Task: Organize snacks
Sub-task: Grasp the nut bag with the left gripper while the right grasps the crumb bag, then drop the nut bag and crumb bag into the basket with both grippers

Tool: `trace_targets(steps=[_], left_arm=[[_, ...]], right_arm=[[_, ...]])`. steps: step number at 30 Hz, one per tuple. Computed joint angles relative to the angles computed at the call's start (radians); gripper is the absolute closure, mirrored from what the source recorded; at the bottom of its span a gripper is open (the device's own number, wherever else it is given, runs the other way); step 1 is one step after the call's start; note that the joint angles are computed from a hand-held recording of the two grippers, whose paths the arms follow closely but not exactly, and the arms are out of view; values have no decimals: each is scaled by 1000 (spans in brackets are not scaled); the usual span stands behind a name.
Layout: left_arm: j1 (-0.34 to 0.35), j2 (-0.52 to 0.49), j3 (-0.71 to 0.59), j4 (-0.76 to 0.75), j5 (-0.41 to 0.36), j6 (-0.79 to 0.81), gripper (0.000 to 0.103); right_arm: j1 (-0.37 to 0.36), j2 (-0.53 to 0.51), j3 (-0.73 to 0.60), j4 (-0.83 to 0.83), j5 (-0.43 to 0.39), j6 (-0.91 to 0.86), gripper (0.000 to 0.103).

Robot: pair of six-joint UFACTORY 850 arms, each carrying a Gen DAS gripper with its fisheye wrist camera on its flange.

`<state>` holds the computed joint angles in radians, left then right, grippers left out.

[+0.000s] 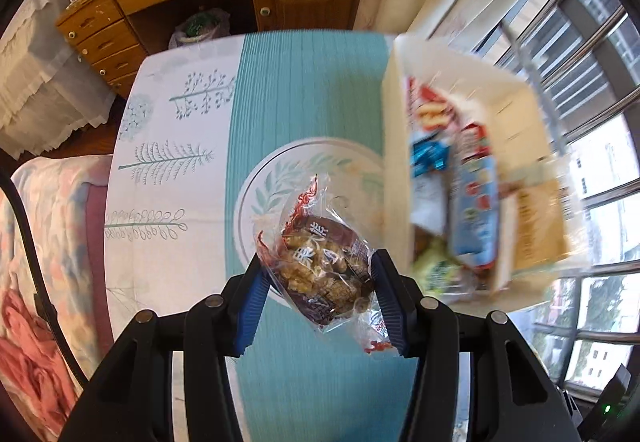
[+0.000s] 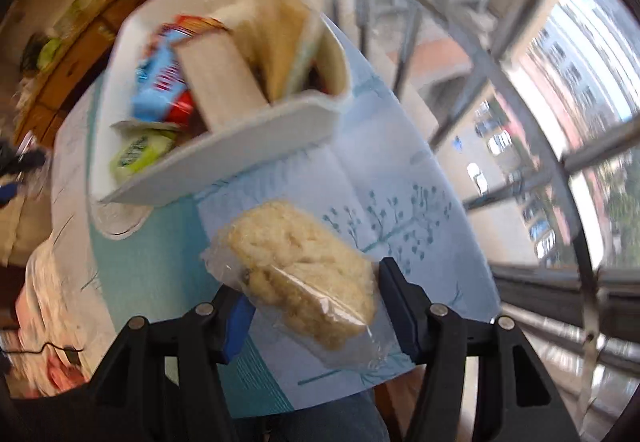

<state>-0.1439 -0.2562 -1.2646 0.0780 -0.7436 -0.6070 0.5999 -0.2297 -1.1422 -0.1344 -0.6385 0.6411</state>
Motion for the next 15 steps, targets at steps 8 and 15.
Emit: trace_targets(steps=[8,15], left_arm=[[-56,30,-62,26,-8,-25,53],[-77,30,-89,46,32,-28,53]], right_arm=[[24,5,-70,-216,158,-3,44],[-10,-60,-175,-150,251,-106,44]])
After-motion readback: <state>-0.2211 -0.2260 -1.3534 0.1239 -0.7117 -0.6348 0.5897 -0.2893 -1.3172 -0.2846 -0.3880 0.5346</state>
